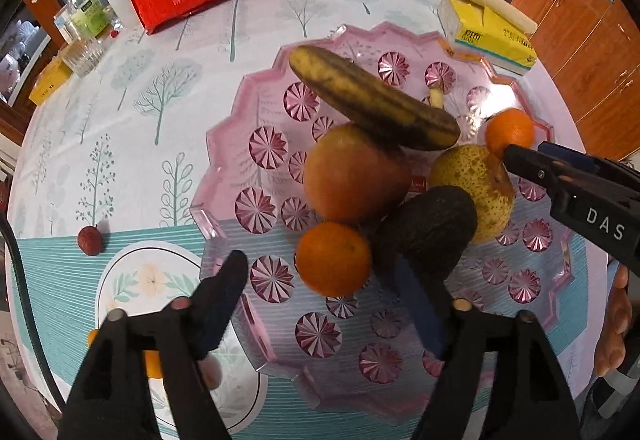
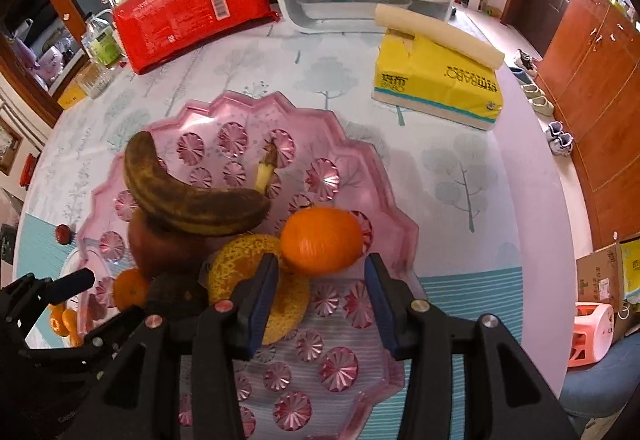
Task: Organize fruits
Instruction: 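Lower the oranges into the bowl and open both tools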
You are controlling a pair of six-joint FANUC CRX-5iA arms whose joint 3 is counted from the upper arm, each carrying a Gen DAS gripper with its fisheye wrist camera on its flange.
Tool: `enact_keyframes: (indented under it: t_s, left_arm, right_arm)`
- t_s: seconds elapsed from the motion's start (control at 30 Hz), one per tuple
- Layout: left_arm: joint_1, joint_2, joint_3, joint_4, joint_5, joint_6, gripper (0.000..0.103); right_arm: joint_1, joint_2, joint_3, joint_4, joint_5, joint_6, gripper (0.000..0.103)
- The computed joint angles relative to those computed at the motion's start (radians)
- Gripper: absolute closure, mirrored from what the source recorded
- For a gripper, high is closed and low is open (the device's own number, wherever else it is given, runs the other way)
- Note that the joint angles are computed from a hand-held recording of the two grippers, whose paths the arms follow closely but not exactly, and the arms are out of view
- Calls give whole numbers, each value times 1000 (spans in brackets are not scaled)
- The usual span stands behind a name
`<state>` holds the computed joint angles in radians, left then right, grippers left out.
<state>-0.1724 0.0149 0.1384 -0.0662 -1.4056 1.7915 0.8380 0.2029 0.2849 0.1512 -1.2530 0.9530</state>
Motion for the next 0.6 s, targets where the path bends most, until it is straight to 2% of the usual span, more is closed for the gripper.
enact_keyframes:
  t_s: [0.13, 0.23, 0.37, 0.6]
  left_arm:
    - [-5, -5, 1, 1, -1, -3, 27]
    - [-1, -19, -8, 11, 8, -5, 26]
    - [4, -30, -13, 23, 11, 5, 21]
    - [-3, -54, -23, 17, 22, 20, 20]
  right_arm:
    - [10, -9, -3, 21, 8, -8, 48]
    - [16, -19, -7, 27, 15, -9, 48]
    - [22, -31, -14, 30, 22, -11, 48]
    - [27, -50, -26, 19, 27, -22, 48]
